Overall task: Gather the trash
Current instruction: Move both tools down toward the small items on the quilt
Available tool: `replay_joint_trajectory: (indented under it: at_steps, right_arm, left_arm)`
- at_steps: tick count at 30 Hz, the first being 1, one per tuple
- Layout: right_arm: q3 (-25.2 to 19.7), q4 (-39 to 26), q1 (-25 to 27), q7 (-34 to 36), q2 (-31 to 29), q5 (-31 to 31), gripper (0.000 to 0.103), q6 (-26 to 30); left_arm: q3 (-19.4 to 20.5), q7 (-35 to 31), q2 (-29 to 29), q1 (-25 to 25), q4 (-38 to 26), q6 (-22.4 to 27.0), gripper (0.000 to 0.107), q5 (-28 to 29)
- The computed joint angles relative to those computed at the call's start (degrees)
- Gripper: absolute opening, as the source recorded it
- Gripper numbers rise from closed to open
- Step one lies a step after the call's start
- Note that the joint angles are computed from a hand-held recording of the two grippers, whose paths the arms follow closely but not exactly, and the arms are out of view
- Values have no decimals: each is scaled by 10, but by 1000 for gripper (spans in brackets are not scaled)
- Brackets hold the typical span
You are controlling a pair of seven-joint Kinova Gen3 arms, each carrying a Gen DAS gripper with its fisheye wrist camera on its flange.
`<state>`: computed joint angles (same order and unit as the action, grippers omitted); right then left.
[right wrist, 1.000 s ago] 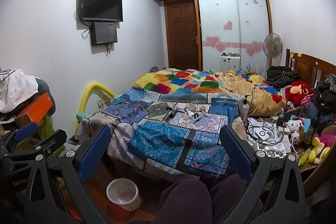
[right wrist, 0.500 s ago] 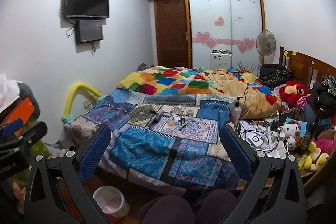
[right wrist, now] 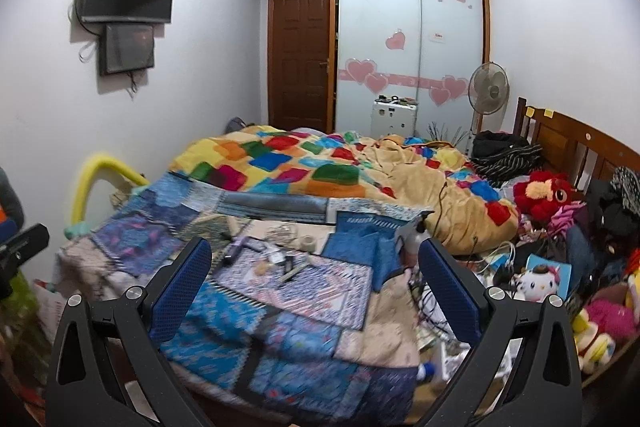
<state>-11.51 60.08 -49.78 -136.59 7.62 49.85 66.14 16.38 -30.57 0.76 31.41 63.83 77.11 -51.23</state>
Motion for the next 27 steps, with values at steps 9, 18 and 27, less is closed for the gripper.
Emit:
replay_joint_trajectory:
  at_steps: [9,18,27]
  right_arm:
    - [42,-64,90,113,73,-145,103,-42]
    - [71,-197,169,230,204,-344,89,4]
    - [88,-414,206,311,369,-465,62,116]
  left_arm:
    - [-53,-128,103,-85,-66,-86,78,169]
    - [-126,-247,220,-124,-144,-117,74,323]
    - [-153,-326,341,-165,-249,-102,58,405]
